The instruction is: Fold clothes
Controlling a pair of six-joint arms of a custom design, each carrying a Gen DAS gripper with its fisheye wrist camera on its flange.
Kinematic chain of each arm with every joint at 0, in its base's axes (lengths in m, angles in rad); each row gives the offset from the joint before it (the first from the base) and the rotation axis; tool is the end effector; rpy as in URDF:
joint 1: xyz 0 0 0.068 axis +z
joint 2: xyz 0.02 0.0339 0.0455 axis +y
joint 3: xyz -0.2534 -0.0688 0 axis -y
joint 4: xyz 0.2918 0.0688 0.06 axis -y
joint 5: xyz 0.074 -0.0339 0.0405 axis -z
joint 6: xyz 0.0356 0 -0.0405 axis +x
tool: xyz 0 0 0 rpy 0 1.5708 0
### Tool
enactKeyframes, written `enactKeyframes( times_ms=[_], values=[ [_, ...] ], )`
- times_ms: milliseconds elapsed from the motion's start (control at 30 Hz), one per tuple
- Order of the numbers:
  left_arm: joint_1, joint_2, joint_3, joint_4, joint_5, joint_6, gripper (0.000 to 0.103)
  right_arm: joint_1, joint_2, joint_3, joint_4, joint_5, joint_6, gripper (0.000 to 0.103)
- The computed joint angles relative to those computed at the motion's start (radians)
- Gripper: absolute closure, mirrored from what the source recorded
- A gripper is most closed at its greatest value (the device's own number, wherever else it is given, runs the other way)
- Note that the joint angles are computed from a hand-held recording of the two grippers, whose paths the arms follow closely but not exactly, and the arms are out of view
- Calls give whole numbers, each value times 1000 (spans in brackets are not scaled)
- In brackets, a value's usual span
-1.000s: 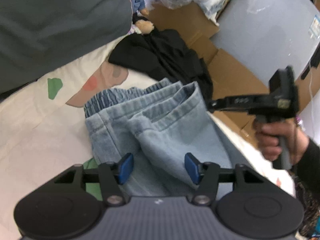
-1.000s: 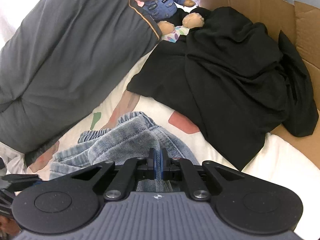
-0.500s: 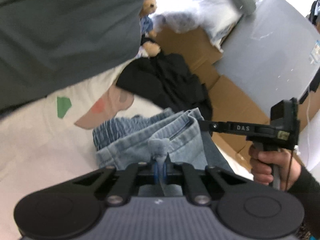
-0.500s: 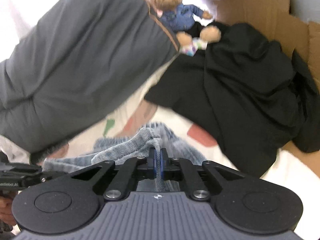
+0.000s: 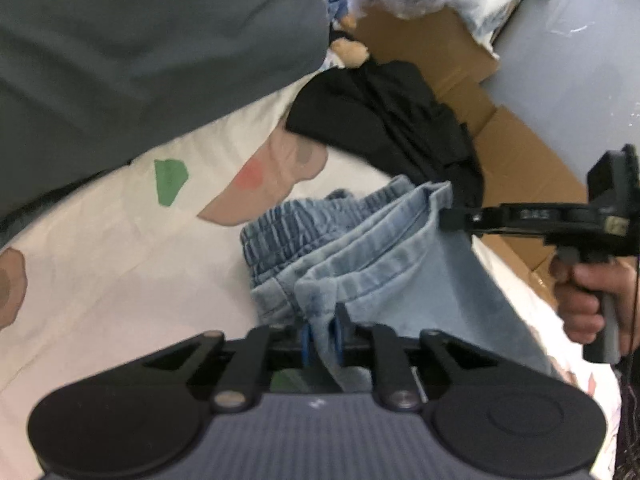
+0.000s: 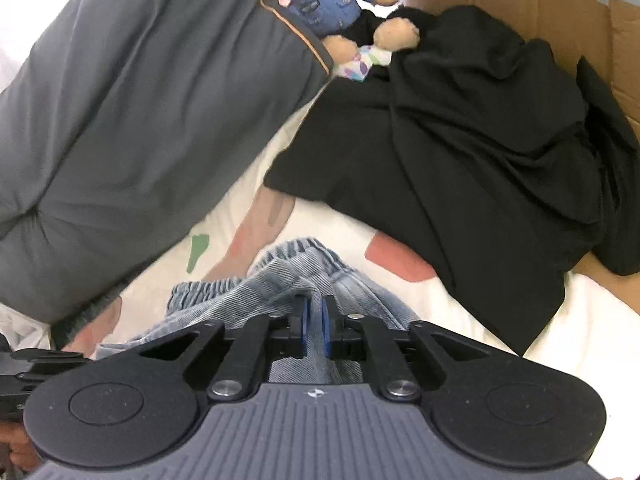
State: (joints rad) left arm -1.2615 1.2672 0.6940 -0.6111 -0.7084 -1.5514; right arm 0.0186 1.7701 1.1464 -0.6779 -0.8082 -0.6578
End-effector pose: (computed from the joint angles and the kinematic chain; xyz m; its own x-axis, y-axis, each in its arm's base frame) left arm 0.1012 -0.2406 0.1539 -0.6541 -0.4476 -0.6098 -0.2693 0.8911 -0.3652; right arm 0.3678 0.0326 0.1451 -0.6373 -0.4343 -0.6366 -0.7516 0.5328 0.3890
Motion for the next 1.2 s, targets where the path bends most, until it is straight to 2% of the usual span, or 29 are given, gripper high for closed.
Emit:
enactKeyframes(
  times_ms=[33, 67, 100, 133, 200, 367, 500, 533, 600, 633, 667, 733, 767, 800, 867, 933, 1167, 1200],
  values=[
    [-1, 4, 8, -19, 1, -8, 63, -8, 0, 2, -7, 1, -16, 64],
    [-12, 17, 31, -70, -16, -34, 38, -19, 0, 0, -5, -4, -25, 57],
    [-27, 27, 46, -113, -40, -59, 31, -32, 4, 0, -6, -20, -36, 51],
    [-37, 18, 37, -119, -58, -64, 28, -42, 12, 4, -14, -35, -49, 50],
    [-29, -27, -14, -60, -41, -47, 28, -50, 34, 16, -31, -47, -67, 49],
    [14, -36, -80, 57, 17, -33, 28, -8, 24, -24, 38, -20, -54, 46],
    [17, -51, -142, 179, 16, -59, 28, 35, 6, -64, 91, -6, -57, 46],
    [15, -52, -148, 193, 10, -62, 32, 46, 0, -76, 108, 0, -55, 45],
    [8, -59, -158, 226, -5, -43, 52, 55, -11, -99, 142, 9, -41, 48],
    [4, -61, -157, 236, -13, -25, 61, 49, -14, -103, 146, -1, -38, 58],
    [-3, -48, -131, 202, -24, -18, 69, 44, -18, -107, 150, -11, -34, 65],
    [-18, -38, -97, 154, -45, -6, 79, 32, -33, -115, 146, -25, -51, 82],
    [-28, -45, -89, 136, -63, -11, 83, 22, -45, -116, 135, -39, -60, 85],
    [-39, -54, -84, 123, -81, -15, 84, 12, -56, -117, 125, -54, -68, 89],
    [-53, -55, -65, 94, -114, -19, 86, -8, -76, -116, 100, -86, -78, 90],
    [-52, -46, -41, 75, -136, -11, 87, -30, -72, -98, 81, -131, -11, 92],
    [66, -30, 14, 77, -88, 117, 88, -13, -98, -99, 180, -100, 140, 92],
    [79, -28, 9, 79, -77, 110, 88, -9, -90, -94, 192, -99, 156, 92]
  ],
)
